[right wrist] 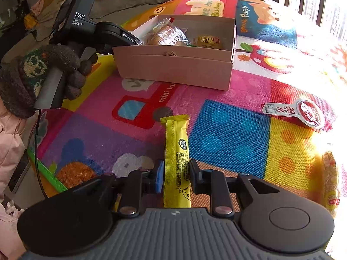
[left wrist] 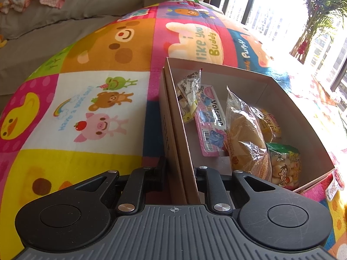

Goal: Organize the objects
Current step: 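Grasp the yellow stick snack with the right tool and lift it, then carry the yellow stick snack into the pink box and release it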

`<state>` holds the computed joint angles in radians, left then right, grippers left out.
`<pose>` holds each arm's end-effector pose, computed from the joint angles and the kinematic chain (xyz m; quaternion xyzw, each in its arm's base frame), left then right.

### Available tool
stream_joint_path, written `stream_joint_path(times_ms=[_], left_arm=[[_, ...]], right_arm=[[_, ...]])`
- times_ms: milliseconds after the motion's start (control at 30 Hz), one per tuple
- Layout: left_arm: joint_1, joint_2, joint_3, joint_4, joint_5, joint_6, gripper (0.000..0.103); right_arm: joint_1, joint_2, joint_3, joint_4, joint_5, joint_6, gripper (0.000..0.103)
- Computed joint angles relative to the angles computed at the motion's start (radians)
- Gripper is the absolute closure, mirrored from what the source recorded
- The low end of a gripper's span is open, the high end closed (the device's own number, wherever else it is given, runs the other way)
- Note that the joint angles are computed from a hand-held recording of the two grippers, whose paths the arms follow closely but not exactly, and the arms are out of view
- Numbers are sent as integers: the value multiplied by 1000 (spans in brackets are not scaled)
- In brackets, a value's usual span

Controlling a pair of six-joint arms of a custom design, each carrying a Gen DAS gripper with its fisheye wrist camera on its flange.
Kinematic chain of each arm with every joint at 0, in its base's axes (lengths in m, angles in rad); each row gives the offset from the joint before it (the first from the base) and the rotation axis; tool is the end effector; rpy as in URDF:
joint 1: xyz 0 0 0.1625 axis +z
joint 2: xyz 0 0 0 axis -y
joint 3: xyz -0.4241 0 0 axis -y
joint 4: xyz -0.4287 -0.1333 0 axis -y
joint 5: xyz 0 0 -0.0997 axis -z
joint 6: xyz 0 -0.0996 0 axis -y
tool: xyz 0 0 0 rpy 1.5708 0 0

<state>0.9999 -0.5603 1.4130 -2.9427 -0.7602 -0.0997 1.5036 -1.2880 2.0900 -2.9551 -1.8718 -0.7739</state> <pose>-0.2388 -0.7521 0.0549 0.1089 0.8873 -0.3482 0.2822 0.0665 -0.5577 0.2370 0.2874 -0.9035 0.2004 0.2470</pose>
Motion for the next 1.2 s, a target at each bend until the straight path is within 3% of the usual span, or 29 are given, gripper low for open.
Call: stream_joint_path(times_ms=[433,633,867,1033,1200], left_arm=[[4,41,-60,9,-9,17,84],[8,45,-63,1,-14,29,85],[10,38,-55,1,-26,33,86],[9,31,-43,-6,-32,35,86],[7,32,-39,-19,-31,29,86]], right_arm=[[16,-31,-83,25,70,93,81],[57,7,-207,60,135,139,81],[104,196,-473,51,179,259,81],[106,296,-580,35,171,333,78],[94,232,-485,-29,129,236,77]])
